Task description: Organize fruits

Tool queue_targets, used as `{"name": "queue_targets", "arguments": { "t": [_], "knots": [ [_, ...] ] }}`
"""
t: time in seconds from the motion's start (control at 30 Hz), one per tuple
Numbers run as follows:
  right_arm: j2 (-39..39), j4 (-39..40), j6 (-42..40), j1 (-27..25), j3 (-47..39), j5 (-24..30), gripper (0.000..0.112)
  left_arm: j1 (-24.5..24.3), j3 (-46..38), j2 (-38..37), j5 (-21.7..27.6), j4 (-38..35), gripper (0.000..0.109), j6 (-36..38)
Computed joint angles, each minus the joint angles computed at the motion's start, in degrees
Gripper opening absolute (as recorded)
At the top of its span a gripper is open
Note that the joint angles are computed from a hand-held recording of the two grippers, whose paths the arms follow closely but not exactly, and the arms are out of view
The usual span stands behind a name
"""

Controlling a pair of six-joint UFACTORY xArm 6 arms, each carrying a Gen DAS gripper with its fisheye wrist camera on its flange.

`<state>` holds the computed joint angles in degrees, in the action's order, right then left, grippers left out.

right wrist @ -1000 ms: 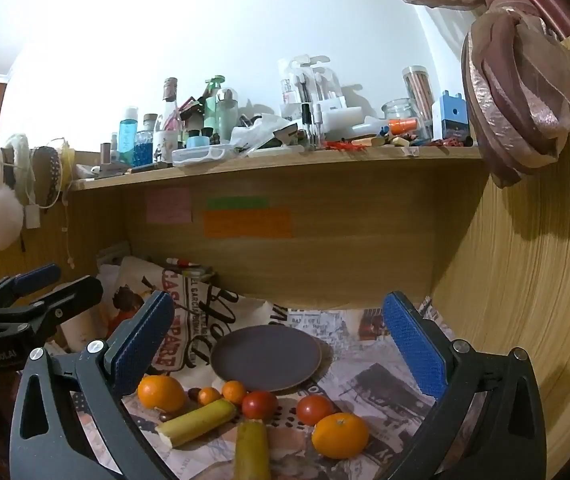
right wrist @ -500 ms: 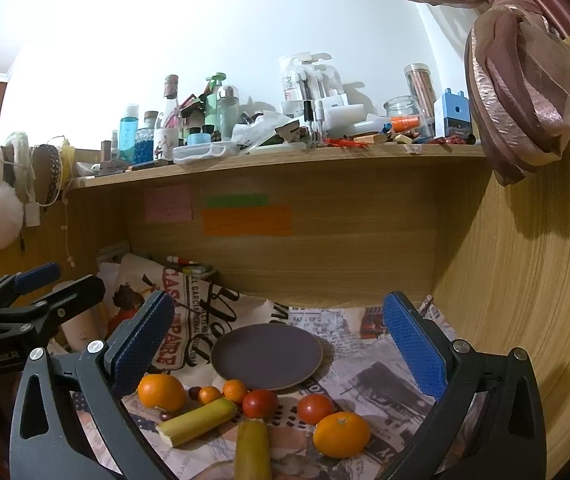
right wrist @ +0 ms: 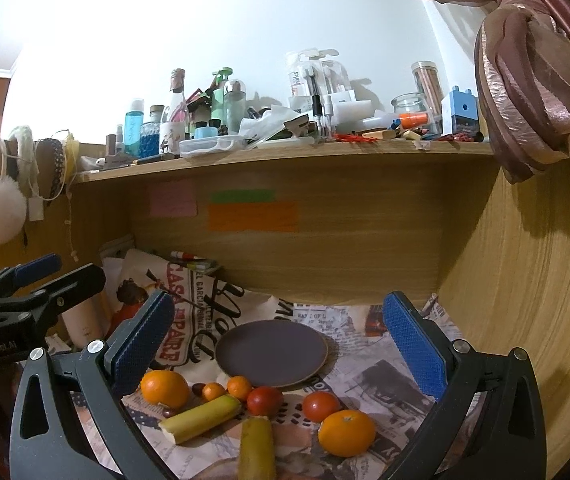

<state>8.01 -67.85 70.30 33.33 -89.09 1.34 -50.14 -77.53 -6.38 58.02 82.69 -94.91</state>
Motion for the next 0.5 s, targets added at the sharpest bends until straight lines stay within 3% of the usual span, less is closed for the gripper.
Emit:
{"name": "queue_targets", "arguments": {
  "t": [0.5],
  "knots": [
    [0.0,0.0,0.3,-0.2,-0.3,0.1,0.103,0.1,-1.4,0.9,-0.2,-0.5,0.103,1.1]
  ]
}}
